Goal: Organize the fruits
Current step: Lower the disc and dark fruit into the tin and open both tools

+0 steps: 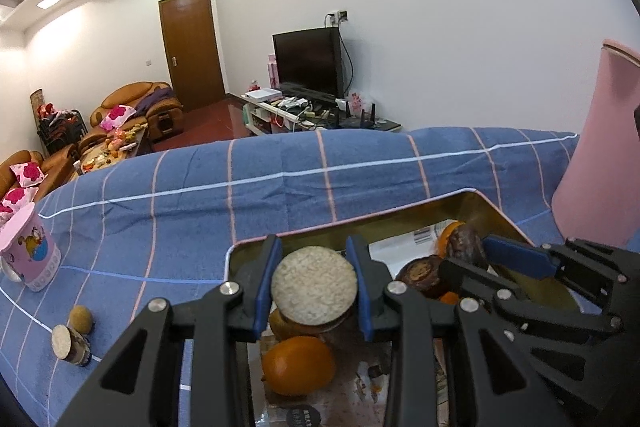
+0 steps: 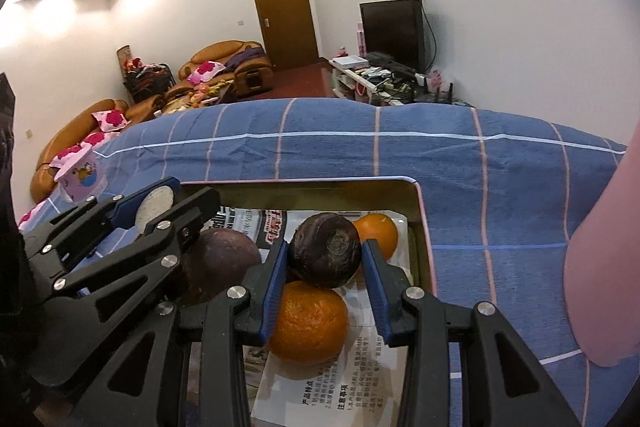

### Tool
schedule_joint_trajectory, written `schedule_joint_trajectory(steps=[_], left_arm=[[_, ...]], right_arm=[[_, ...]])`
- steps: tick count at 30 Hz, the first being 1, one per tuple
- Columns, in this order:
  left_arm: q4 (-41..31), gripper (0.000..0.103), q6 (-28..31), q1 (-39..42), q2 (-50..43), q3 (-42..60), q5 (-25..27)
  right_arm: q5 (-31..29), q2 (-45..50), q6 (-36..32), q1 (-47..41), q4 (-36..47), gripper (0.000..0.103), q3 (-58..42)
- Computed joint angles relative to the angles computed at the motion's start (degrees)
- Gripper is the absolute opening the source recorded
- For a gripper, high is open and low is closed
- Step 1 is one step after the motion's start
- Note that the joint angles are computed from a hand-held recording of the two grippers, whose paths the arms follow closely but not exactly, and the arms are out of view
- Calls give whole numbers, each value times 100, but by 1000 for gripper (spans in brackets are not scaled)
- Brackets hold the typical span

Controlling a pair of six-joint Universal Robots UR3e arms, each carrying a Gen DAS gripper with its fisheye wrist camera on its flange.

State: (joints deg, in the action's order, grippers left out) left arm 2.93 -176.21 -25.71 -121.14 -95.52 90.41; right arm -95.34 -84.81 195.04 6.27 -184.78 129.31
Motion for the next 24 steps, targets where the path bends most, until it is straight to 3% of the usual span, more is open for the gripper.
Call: schedule_joint_trajectory(steps=[6,11,12,13,14,16,19,24], left_arm=[[-50,35,-32,21,-18,58,-1],[-3,36,-4,-17,-19,52,102],[67,40,2,-38,-20,28,152],[140,51,9,-65,-29,8,214],[241,58,18,-110,-31,-33,303],[602,82,70,-225,-46,-151,539],[967,101,179,-327,-63,-267,703],[1382,103,211,-404,-34,-461,868]], right_arm=[[524,-321,131,-291,-602,55,602],[142,-504,518,-203,-1858,69,1203],[-37,-489,614,-140,-2125,73,1292],[-398,-438,744,10,-2313,77,1319],[-734,-375,842,145,-2448,77,1323],[-1108,-342,943,263,-2515,77,1309],[-1825,-202,1082,575,-2662,77,1226],[-2838,-46,919,993,-2579,79,937]])
